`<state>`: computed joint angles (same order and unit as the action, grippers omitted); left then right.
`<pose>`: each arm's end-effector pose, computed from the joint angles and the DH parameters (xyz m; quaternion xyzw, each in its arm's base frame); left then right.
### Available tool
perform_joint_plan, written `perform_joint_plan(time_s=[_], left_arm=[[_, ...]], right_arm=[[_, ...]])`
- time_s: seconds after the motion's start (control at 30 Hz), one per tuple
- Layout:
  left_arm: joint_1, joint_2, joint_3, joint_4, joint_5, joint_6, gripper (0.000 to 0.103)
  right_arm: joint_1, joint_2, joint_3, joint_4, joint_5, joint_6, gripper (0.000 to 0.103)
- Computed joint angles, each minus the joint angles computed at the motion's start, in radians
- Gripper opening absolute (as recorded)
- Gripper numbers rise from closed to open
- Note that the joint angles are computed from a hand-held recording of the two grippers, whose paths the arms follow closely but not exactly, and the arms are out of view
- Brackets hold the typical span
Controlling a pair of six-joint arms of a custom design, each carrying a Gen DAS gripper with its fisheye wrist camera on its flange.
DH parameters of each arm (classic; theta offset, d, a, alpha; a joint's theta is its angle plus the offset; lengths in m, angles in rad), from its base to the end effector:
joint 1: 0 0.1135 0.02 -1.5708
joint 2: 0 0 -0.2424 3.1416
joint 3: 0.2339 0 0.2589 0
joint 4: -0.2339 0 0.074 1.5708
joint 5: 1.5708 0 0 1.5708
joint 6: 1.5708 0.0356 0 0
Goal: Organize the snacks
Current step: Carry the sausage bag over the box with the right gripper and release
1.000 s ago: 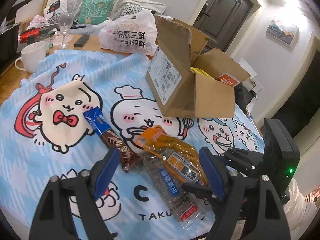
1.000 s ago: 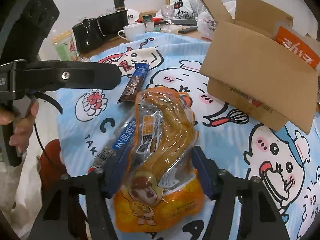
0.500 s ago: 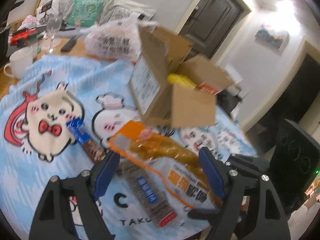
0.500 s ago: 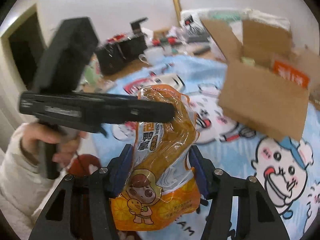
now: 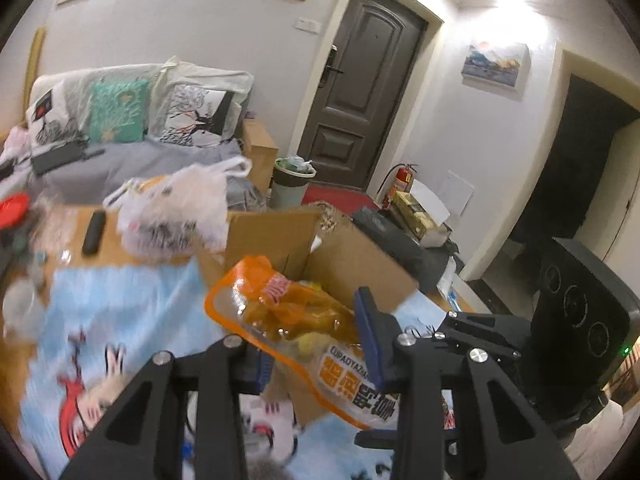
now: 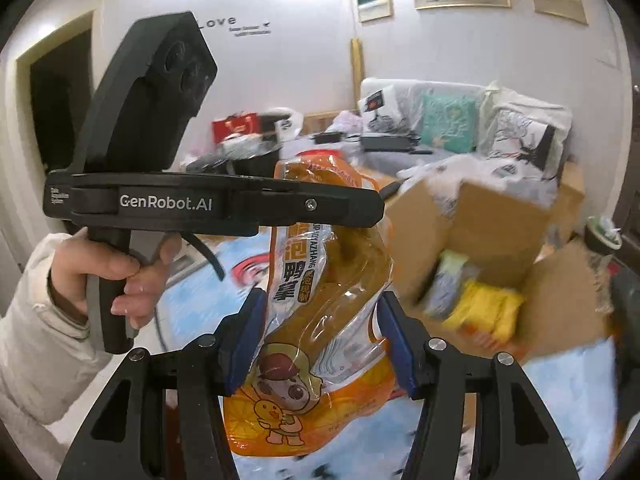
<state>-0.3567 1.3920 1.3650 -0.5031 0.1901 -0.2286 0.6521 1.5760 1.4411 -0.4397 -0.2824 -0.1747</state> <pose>0.3015 -0.1195 0.3501 0.1024 0.8589 -0.2216 0.4501 0.2878 0.2322 0.3227 -0.4110 0.7695 0.2320 0.4304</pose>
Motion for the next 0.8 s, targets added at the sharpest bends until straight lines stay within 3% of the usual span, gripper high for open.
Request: perform_joint_plan(time_s=[0.23,0.43,0.57,0.63,0.7,0.77,0.8], left_arm=[[0.033,0.399,0.441,-0.13,0.048,0.041,0.033],[0.02,0.553,0.571,-0.164,0.035,0.026,0.033],[0.016,0.575,0.581,-0.177,0.026,0.027,0.033],[0.018,0.567,0.573,-0.175,0.023,0.026,0.04],[0.018,0.538,0.539,-0.153,-0.002,0.019,0.075],[0.022,0.496,0.491,-0.118,-0.018,0.018,0.081],[0.026,0.481,0.479,-0.115,-0.014,0.015,0.081]], right_arm=[[-0.119,0.305,0.457,-0.23,0.013,-0.167,0.052],[-0.201,0.601,0.882,-0.468,0.001,-0.231,0.051],[-0.218,0.694,1.014,-0.537,0.006,-0.273,0.051],[-0.218,0.725,1.06,-0.554,0.021,-0.284,0.053],[-0.213,0.695,1.002,-0.52,0.045,-0.285,0.055],[-0.209,0.665,0.945,-0.48,0.066,-0.276,0.065],[-0.209,0.645,0.909,-0.456,0.068,-0.27,0.066]])
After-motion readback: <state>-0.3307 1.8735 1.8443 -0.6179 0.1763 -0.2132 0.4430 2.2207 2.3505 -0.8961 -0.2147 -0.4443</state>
